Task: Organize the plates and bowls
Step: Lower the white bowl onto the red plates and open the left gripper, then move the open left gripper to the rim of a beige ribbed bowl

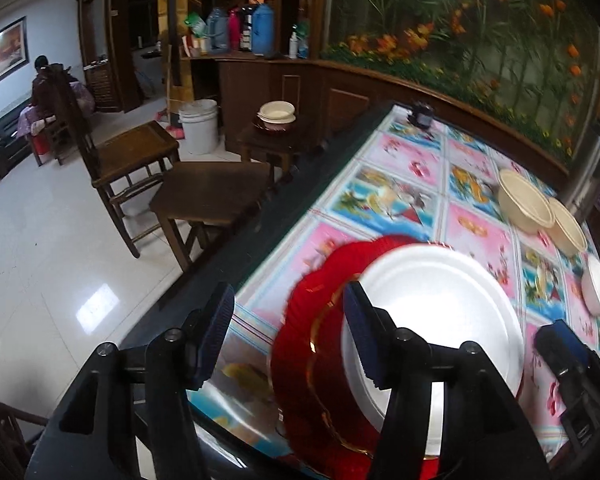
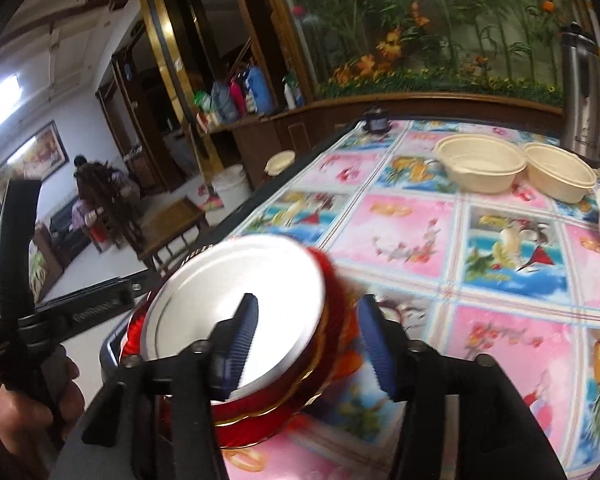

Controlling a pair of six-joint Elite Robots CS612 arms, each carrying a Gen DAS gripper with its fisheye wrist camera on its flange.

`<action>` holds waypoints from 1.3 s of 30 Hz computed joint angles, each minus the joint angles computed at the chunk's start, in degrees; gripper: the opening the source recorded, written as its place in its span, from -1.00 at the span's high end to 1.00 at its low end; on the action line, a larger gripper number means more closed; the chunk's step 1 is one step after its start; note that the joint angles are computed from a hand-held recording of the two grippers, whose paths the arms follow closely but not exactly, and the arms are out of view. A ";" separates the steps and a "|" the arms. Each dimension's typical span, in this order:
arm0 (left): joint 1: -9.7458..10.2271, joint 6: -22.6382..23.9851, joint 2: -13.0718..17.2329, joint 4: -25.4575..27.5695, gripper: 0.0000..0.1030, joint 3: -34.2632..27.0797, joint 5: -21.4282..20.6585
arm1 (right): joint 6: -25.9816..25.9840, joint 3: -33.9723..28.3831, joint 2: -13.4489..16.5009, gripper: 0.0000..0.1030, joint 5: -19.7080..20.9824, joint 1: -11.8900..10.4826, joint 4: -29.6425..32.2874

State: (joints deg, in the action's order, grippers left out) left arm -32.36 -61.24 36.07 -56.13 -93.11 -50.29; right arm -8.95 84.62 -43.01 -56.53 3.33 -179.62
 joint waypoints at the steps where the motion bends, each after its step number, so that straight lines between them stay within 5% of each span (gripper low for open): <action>1: 0.01 -0.42 -0.04 0.06 -0.09 -0.06 0.29 | 0.94 -0.20 0.19 -0.06 -0.14 -0.31 -0.97; 6: -0.37 1.09 -0.67 -1.50 -0.13 1.02 0.35 | 3.68 -2.01 1.82 -0.11 -5.61 -1.47 -6.17; 12: -1.87 9.14 -3.06 -7.49 -0.31 6.27 -0.28 | 3.11 -4.82 4.18 -0.12 -15.15 -3.27 -7.78; 14: -2.59 12.36 -4.19 -10.41 -0.45 8.99 -0.70 | 3.95 -5.28 4.61 -0.16 -15.72 -4.23 -8.59; 19: -3.62 20.01 -7.50 -16.50 -0.45 16.26 -6.15 | 3.73 -5.34 4.95 -0.24 -16.74 -5.82 -10.99; 26: -4.22 24.57 -12.09 -21.53 -0.45 26.27 -11.22 | 4.70 -5.16 4.87 -0.25 -17.16 -8.55 -13.09; 32: -3.31 22.04 -17.10 -25.48 -0.45 36.74 -8.41 | 13.56 -6.30 5.34 -0.30 -17.35 -11.23 -12.72; 39: 0.03 13.13 -27.42 -28.86 -0.45 57.40 -9.88 | 16.04 -6.71 5.37 -0.31 -12.80 -12.21 -10.74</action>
